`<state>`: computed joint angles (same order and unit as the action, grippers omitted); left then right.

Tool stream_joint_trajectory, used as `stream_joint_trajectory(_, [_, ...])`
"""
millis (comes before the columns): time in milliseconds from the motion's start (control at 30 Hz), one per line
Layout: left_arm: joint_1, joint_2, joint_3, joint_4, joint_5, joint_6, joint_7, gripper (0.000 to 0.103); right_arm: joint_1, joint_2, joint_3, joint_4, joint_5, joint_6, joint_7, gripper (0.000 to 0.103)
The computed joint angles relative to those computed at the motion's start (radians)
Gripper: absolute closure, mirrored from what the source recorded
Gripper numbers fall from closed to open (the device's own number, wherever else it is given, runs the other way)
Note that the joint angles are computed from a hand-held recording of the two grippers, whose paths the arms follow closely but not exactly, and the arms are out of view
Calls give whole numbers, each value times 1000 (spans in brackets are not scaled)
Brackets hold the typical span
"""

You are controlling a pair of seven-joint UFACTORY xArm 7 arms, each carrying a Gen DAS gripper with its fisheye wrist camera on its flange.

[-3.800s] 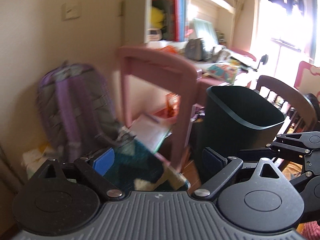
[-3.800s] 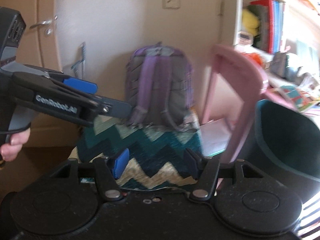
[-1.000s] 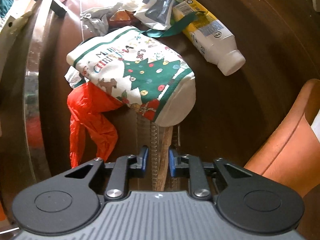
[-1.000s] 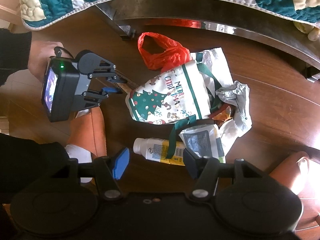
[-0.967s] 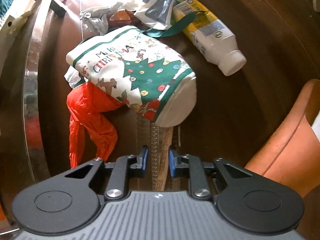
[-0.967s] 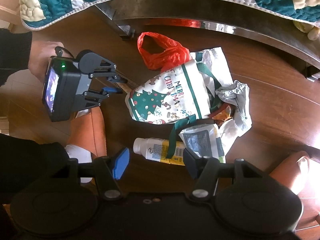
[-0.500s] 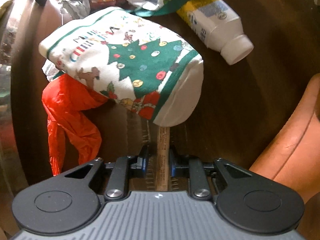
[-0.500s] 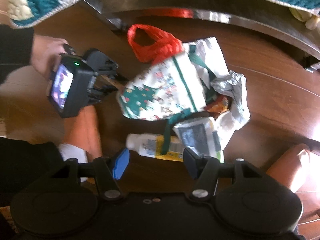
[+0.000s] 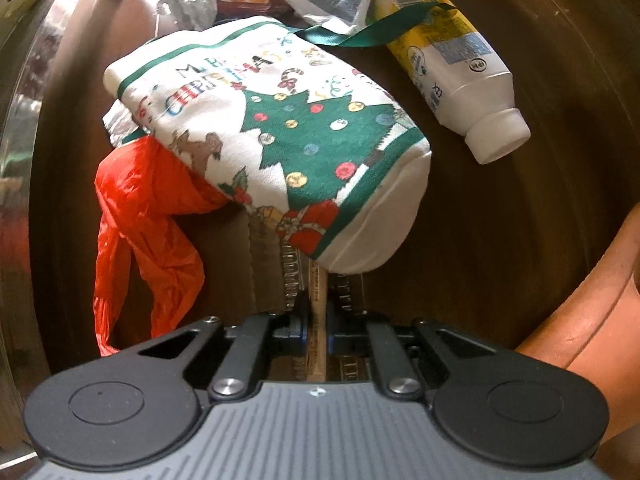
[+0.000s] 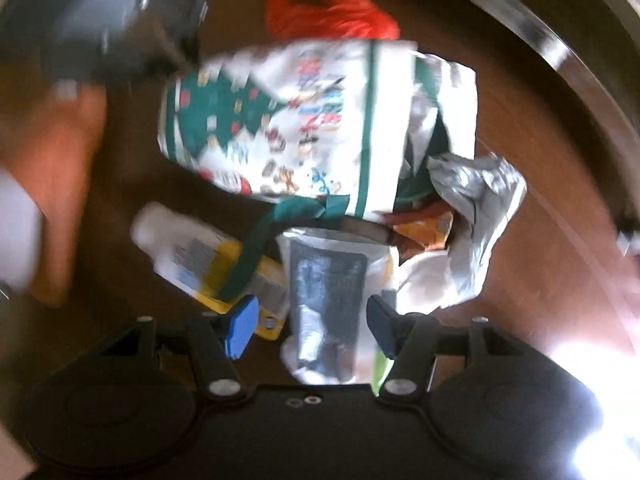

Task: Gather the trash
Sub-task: 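Close the left tool on the thin wooden stick beside the Christmas bag, then close the right tool on the white plastic wrapper in the pile, then carry the wooden stick and white wrapper with both tools over the black bin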

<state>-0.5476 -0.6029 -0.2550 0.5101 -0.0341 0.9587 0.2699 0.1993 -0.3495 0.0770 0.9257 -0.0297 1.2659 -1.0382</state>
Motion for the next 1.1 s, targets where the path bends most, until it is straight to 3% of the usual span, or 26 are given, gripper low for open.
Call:
stream_joint_trajectory(33, [1, -5, 0, 0, -3, 6, -7, 95, 2, -8, 1, -26, -9, -23, -15, 46])
stream_joint_trajectory(233, [0, -26, -11, 5, -16, 35, -59, 95, -2, 11, 8, -22, -25, 2, 5, 102])
stream_joint_trajectory(467, [26, -59, -8, 54, -9, 110, -125, 95, 4, -2, 1, 39, 7, 44, -6, 103])
stream_joint_trajectory(667, [52, -88, -26, 125, 6, 195, -201, 95, -7, 6, 6, 162, 42, 150, 91, 103])
stream_joint_trajectory(933, [83, -131, -49, 289, 19, 376, -276, 95, -14, -12, -16, 332, 133, 270, 201, 103])
stream_joint_trajectory(1100, [135, -129, -88, 450, 79, 472, -336, 95, -26, -22, -51, 465, 210, 329, 239, 103])
